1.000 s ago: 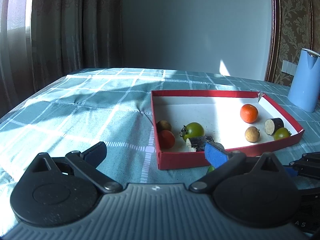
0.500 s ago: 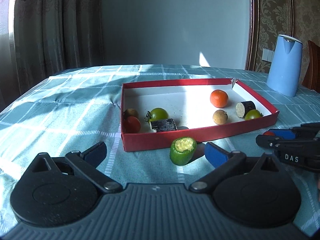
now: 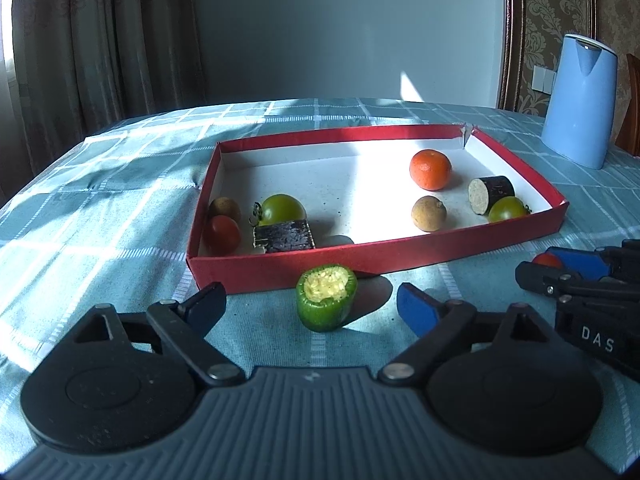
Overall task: Organize fruits
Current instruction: 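Grasp the green pepper piece with the left tool while the right tool grasps the red cherry tomato, then carry the pepper piece and cherry tomato over the red tray with both tools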
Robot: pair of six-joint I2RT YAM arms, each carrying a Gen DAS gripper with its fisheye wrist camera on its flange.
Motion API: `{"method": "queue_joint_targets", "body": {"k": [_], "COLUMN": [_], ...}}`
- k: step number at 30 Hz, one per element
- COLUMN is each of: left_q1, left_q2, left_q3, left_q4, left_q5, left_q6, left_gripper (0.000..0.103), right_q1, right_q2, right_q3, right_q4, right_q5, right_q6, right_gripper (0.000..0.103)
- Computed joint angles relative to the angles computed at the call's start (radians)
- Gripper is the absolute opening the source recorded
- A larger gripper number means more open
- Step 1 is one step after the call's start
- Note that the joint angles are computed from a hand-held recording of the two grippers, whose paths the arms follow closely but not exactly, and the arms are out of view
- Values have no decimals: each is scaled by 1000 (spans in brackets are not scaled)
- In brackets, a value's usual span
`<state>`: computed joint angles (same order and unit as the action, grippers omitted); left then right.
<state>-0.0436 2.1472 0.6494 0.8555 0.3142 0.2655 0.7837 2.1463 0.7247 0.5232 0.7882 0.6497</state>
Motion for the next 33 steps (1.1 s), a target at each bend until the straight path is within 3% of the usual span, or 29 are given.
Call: {"method": "queue_joint_targets", "body": {"k": [3, 11, 16, 24, 30, 33], "left_q1": [1, 6, 9, 12, 17, 15], "left_q2": [5, 12, 15, 15, 14, 15], "left_q3": [14, 38, 39, 33, 31, 25], "left_q4": [-23, -63, -59, -49, -50, -39], "left_q5": [1, 3, 6, 32, 63, 62], "left_q6": [-5, -16, -16, -6, 5, 3], "left_gripper": [84, 80, 61, 40, 28, 28], "right_q1": [-1, -4, -4, -4, -5, -5], "right_q2": [2, 6, 5, 5, 6, 5], "right_q3": [3, 12, 9, 11, 14, 12], "right_q4": [-6, -17, -16, -21, -25, -22], "right_q5": [-1, -14, -15, -17, -20, -19], "right_q6": [0, 3, 3, 2, 3, 3], "right_gripper": [27, 27, 27, 27, 26, 27]}}
